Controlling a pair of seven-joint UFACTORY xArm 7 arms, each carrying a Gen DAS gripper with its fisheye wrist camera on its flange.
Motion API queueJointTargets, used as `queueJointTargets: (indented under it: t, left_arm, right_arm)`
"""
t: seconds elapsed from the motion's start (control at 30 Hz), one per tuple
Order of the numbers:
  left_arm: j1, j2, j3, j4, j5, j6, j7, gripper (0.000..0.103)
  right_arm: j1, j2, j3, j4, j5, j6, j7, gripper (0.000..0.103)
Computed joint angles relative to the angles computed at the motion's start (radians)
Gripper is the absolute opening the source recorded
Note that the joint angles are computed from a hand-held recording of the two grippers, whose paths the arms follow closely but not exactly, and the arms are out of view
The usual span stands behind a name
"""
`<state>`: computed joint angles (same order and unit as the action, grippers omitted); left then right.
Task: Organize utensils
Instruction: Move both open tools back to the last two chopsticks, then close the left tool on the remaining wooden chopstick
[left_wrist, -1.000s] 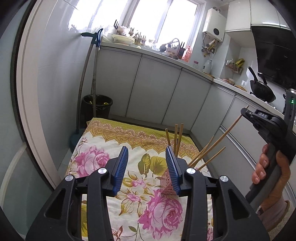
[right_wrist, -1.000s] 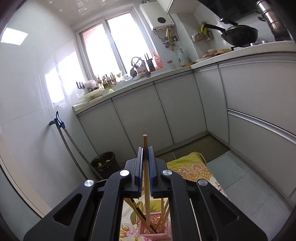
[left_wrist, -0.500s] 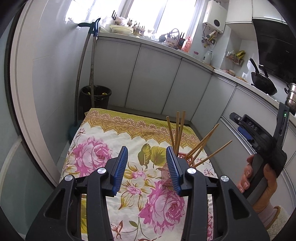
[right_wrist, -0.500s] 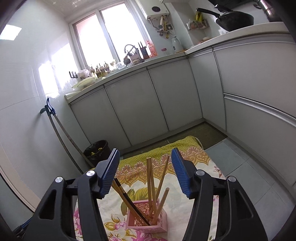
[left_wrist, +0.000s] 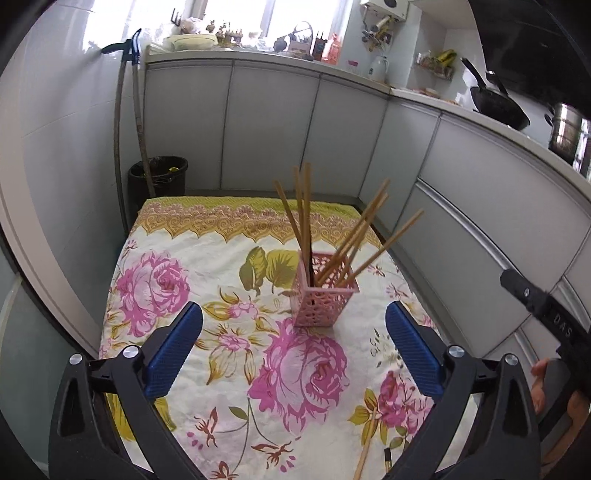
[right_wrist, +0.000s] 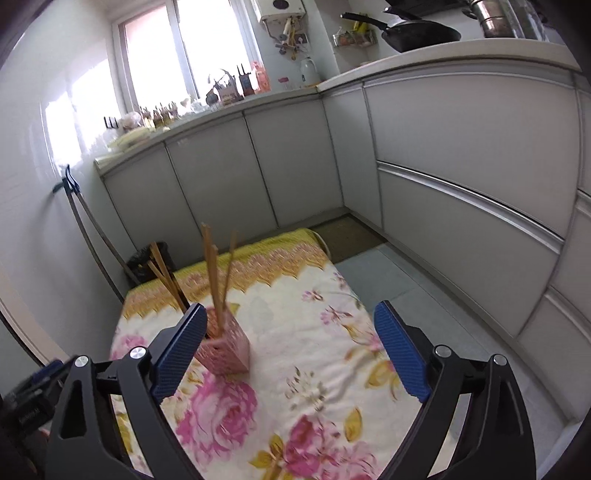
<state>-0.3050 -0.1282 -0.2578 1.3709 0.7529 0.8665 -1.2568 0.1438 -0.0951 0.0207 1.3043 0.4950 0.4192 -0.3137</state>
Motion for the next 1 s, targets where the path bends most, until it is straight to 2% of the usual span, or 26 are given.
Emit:
queueJointTargets:
  t: [0.1, 0.2, 0.3, 0.37, 0.47, 0.57, 0.7, 0.73, 0.8, 0.83, 0.9, 0.97, 1.0]
  left_arm:
    - [-0.042, 0.101, -0.003, 0.088, -0.114, 0.068, 0.170, 0.096]
    - [-0.099, 0.209, 0.008, 0.179, -0.209, 0.162, 0.285, 0.096]
    - [-0.133, 0.291, 0.025, 0.235, -0.328, 0.209, 0.376, 0.096]
    - [-0.155, 0.328, 0.044, 0.254, -0.368, 0.228, 0.377, 0.096]
    - [-0.172, 0.354, 0.080, 0.258, -0.427, 0.219, 0.353, 0.096]
    - [-0.158, 0.381, 0.093, 0.279, -0.530, 0.192, 0.363, 0.096]
    - [-0.149, 0.464, 0.103, 0.379, -0.638, 0.261, 0.398, 0.094]
    - [-0.155, 0.486, 0.107, 0.407, -0.641, 0.286, 0.402, 0.091]
    - [-0.168, 0.530, 0.112, 0.464, -0.645, 0.331, 0.424, 0.073]
    - [-0.176, 0.550, 0.115, 0.489, -0.643, 0.352, 0.433, 0.068]
    - [-0.191, 0.585, 0.122, 0.527, -0.636, 0.382, 0.456, 0.051]
    - [-0.200, 0.605, 0.128, 0.543, -0.641, 0.389, 0.463, 0.049]
    - [-0.215, 0.614, 0.137, 0.560, -0.616, 0.400, 0.466, 0.045]
  right_arm:
    - [-0.023, -0.081, -0.028, -0.113, -0.033, 0.078, -0.006, 0.090]
    - [-0.032, -0.119, -0.084, -0.149, 0.041, 0.230, -0.029, 0.091]
    - [-0.056, -0.142, -0.121, -0.187, 0.116, 0.301, -0.018, 0.092]
    - [-0.076, -0.142, -0.135, -0.199, 0.139, 0.329, -0.006, 0.092]
    - [-0.105, -0.096, -0.158, -0.159, 0.176, 0.450, -0.003, 0.093]
    - [-0.143, -0.045, -0.146, -0.120, 0.171, 0.529, 0.035, 0.093]
    - [-0.185, -0.011, -0.127, -0.100, 0.159, 0.563, 0.064, 0.092]
    - [-0.195, -0.006, -0.126, -0.095, 0.164, 0.574, 0.069, 0.092]
    - [-0.210, 0.003, -0.124, -0.083, 0.170, 0.593, 0.074, 0.092]
    - [-0.217, 0.004, -0.123, -0.082, 0.174, 0.594, 0.072, 0.092]
    - [-0.227, 0.004, -0.120, -0.078, 0.176, 0.594, 0.070, 0.092]
    - [-0.234, 0.007, -0.118, -0.074, 0.171, 0.601, 0.070, 0.092]
    - [-0.236, 0.010, -0.117, -0.070, 0.169, 0.609, 0.071, 0.092]
